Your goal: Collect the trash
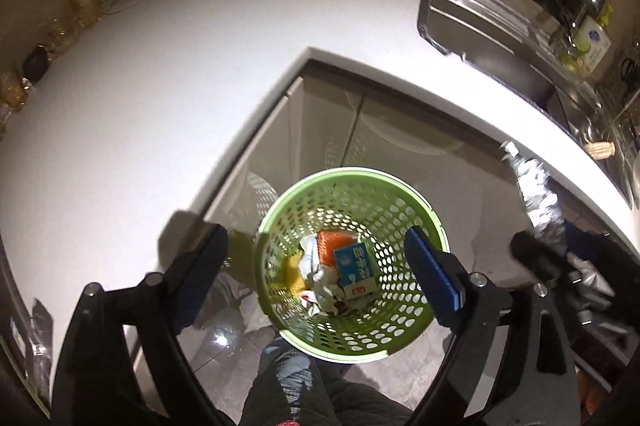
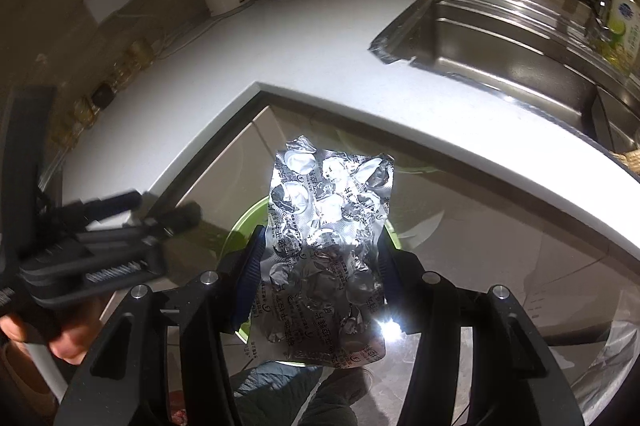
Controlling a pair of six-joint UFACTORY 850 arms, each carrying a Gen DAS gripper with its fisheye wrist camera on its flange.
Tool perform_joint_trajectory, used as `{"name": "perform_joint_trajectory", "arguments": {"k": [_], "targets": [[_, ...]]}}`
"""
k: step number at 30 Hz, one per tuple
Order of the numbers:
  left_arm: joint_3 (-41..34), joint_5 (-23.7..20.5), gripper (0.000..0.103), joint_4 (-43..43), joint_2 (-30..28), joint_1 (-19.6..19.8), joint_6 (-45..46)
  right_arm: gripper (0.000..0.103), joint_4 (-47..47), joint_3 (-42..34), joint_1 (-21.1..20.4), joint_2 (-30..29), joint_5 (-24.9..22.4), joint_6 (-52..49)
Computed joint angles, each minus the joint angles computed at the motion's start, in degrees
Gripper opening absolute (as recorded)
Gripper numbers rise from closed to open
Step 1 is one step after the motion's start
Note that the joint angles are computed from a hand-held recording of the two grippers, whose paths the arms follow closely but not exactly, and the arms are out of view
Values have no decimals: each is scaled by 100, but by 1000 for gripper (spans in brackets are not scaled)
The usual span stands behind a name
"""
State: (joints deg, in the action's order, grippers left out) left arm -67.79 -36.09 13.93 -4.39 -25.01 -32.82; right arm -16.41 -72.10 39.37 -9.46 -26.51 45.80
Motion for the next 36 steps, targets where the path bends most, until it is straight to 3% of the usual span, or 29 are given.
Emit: {"name": "perform_joint_trajectory", "arguments": {"k": [8,12,16,21,31,36], "targets": [[101,-106,88,285,58,157,-214,56,1170,-322,42,-876,18,-1386],[149,-159,88,248,30,258,-180,87,1776,-457,6,-1228,-119,-1883],[113,-204,88,190,-24,319,-105,94,1611,-506,-16,-1288,-228,-1557],[-7,-232,88,253,-25,344,-142,95,1014,-513,-88,-1018,-223,-802],[-363,-276,91,1147,411,188,-922,100,-884,-980,33,-345,-578,748],[-630,-451,91,1749,611,34,-1352,100,-1477,-1263,177,-141,-626,901]]}}
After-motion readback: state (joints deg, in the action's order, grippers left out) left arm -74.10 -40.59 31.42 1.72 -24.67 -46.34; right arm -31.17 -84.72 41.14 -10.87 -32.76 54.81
